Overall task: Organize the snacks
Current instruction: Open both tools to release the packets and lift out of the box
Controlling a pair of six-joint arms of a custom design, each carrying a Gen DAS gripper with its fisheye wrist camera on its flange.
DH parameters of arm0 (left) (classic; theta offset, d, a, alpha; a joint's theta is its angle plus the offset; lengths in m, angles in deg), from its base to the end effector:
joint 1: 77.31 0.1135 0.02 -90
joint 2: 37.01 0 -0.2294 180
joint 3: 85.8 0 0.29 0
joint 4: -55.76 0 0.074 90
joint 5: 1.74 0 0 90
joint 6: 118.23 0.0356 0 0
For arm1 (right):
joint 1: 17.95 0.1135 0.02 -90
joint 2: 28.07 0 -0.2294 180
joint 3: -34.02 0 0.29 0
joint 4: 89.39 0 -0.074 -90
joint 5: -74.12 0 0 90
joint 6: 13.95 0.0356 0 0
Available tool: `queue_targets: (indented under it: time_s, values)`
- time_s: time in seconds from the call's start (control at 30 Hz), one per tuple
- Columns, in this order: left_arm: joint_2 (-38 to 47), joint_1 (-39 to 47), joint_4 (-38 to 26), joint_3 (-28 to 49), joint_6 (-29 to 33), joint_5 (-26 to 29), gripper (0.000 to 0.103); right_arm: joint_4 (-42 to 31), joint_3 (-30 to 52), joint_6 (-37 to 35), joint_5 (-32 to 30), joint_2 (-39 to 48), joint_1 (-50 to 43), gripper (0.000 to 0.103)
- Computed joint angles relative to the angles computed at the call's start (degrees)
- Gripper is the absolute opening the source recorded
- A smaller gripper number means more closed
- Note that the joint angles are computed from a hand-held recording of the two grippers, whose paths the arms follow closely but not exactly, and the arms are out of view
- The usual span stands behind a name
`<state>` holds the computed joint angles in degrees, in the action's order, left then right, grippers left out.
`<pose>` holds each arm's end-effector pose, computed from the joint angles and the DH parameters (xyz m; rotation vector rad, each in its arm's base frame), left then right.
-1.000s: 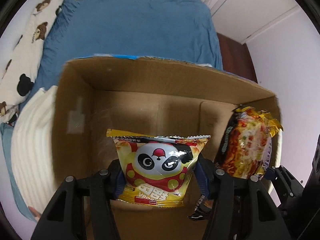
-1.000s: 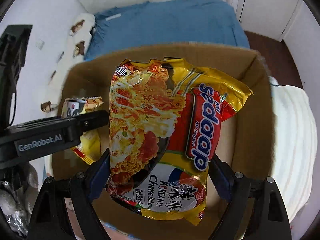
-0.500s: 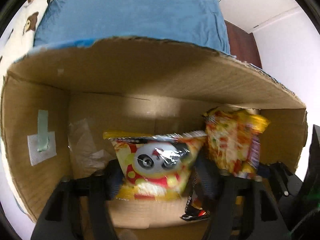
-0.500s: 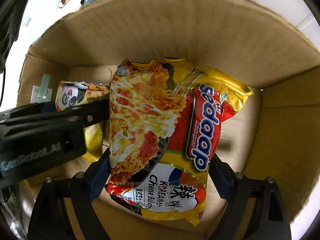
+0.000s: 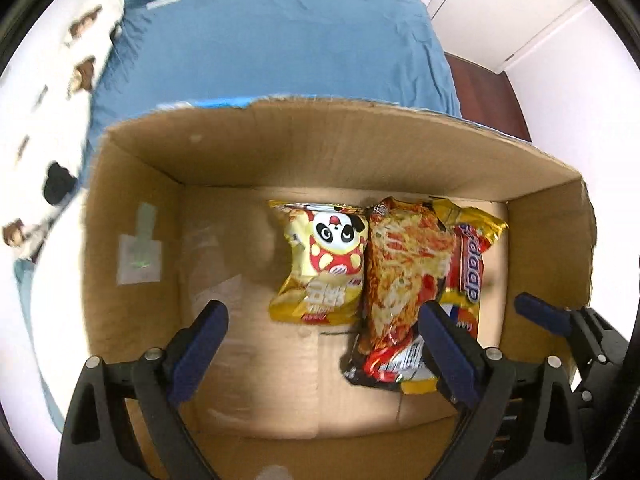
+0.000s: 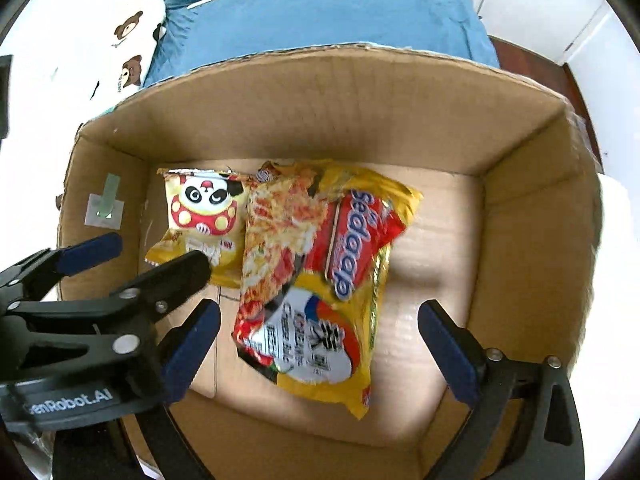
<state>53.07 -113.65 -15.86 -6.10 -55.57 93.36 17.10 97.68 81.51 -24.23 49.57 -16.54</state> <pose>0.2565 -0.1927 0.1823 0.2497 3.0513 -0.2288 0.2569 0.0115 0.1584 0.1045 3.0964 0.2298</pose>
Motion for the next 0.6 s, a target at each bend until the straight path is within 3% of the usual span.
queue_targets:
  time_s: [0.2,0.33,0.43,0.6]
  values:
    - [-13.1,-3.5,-3.3,-4.3,-2.4,-6.4,0.097,-3.2,-7.3,7.2,3.3,-15.5,5.5,0.101]
    - [-17.4,-4.4,-4.3,-4.9,-3.3,-9.7,0.097,-8.3,-8.4,11.5,4.9,-25.3,9.5,0.101]
    - [-20.7,-6.3,-4.7,-5.9,-5.1,-11.8,0.097,-11.5,-10.5,10.8,4.7,-33.1,8.2,0.101]
    - [-29.8,-10.3,-10.1,-7.9,-8.7,-15.5,0.097,-19.0,-9.3,17.9,8.5,-43.7,16.0,0.101]
